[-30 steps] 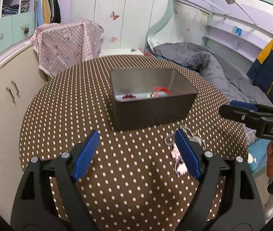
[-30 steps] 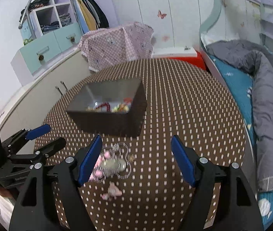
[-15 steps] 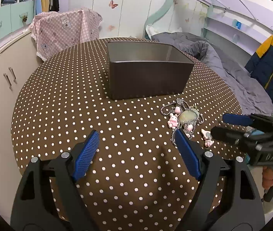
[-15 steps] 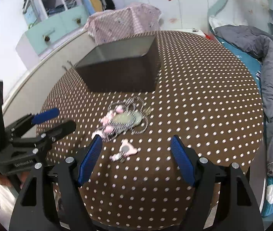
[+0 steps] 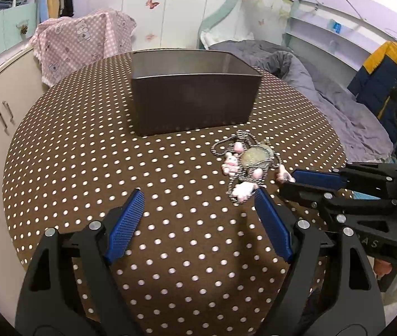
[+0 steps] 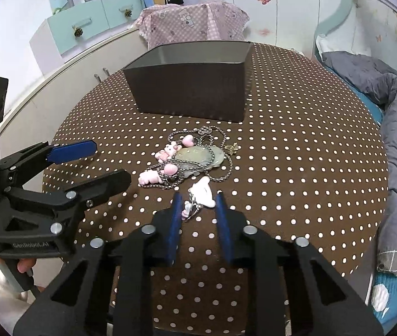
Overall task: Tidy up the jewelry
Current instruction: 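Grasp a pink charm with the left gripper while the right gripper grasps a white charm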
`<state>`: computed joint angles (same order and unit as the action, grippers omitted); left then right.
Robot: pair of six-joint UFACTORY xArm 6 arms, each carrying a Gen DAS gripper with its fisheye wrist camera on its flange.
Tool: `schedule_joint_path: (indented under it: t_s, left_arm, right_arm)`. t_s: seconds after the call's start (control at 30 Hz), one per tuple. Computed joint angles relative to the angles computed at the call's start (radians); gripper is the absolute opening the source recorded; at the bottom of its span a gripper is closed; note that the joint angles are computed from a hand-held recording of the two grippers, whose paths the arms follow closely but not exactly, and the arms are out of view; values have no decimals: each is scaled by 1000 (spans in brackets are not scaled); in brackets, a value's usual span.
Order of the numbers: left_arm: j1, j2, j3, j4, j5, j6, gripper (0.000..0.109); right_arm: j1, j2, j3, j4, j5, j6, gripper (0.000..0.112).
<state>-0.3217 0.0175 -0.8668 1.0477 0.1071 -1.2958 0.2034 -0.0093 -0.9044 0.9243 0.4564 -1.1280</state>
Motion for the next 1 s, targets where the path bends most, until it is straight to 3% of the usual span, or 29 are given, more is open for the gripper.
schedule_joint_path:
  t_s: [0.13, 0.2, 0.3, 0.37, 0.57, 0.8, 0.87, 1.0]
  left_arm:
    - [-3, 22, -22, 7, -25, 35, 77]
    - [-1, 35, -27, -14, -55, 70, 58]
    - [-5, 57, -56, 30, -53, 51, 42]
    - [-10, 70, -59, -37, -69, 131, 35]
    - [-30, 93, -51, -246, -96, 358, 25]
    - [-21, 96, -42, -322, -97, 427, 15]
    - [-21, 90, -22, -402, -116, 489, 15]
    - [-6, 82, -25, -289, -109, 376, 15]
  right_arm:
    - [-21, 11, -19, 14, 31, 10, 17]
    - [-18, 5, -14, 12, 23, 16, 17]
    - [-27, 8, -20, 22, 39, 16, 17]
    - [-34, 11, -27, 29, 59, 22, 17]
    - [-67, 16, -42, 42, 110, 15, 17]
    - [-71, 18, -46, 44, 119, 18, 17]
    - [-71, 17, -47, 43, 120, 19, 17]
    - [-72, 18, -48, 40, 119, 21, 17]
